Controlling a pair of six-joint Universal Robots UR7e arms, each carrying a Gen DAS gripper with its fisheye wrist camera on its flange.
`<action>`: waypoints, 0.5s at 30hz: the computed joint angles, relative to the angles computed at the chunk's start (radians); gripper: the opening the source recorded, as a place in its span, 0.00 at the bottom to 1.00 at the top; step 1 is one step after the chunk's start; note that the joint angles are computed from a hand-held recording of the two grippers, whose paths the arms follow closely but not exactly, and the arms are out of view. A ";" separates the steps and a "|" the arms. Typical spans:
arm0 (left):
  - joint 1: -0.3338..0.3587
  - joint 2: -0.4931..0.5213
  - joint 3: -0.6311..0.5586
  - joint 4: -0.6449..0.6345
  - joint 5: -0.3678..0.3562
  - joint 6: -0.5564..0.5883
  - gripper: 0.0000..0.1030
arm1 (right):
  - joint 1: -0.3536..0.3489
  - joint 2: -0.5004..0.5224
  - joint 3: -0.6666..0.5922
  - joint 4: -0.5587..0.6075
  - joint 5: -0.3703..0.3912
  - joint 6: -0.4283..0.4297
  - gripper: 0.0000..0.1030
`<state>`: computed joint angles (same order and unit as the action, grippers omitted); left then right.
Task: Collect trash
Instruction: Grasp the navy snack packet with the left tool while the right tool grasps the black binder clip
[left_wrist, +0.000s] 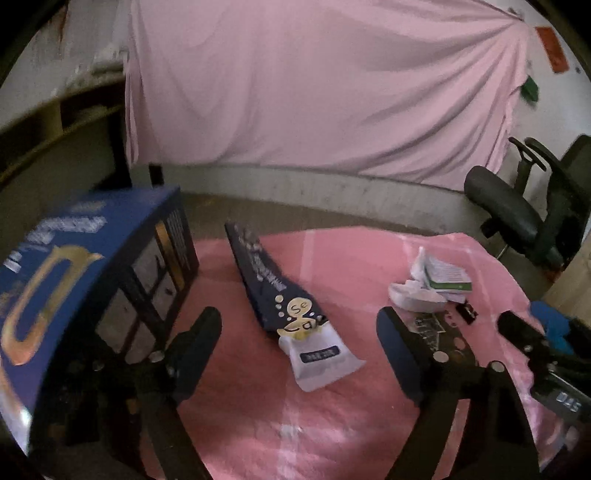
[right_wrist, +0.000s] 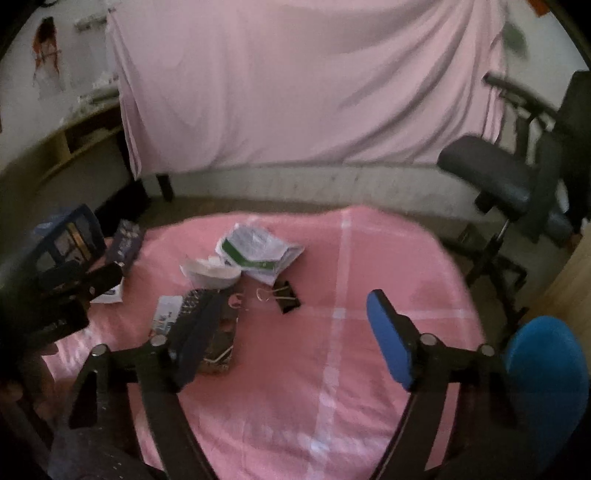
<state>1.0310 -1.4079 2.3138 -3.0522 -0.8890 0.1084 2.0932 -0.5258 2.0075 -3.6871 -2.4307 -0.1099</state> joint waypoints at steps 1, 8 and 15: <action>0.011 0.001 -0.011 0.020 -0.012 -0.013 0.75 | -0.010 -0.006 -0.007 0.040 0.009 0.018 0.91; 0.048 -0.010 -0.055 0.120 -0.060 -0.056 0.69 | -0.065 -0.030 -0.041 0.278 0.046 0.118 0.71; 0.072 -0.019 -0.073 0.133 -0.109 -0.089 0.41 | -0.064 -0.040 -0.025 0.281 0.055 0.123 0.53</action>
<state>1.1032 -1.4266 2.2412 -2.9195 -0.9975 0.0192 2.0292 -0.5663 1.9827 -3.4060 -2.3760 0.0126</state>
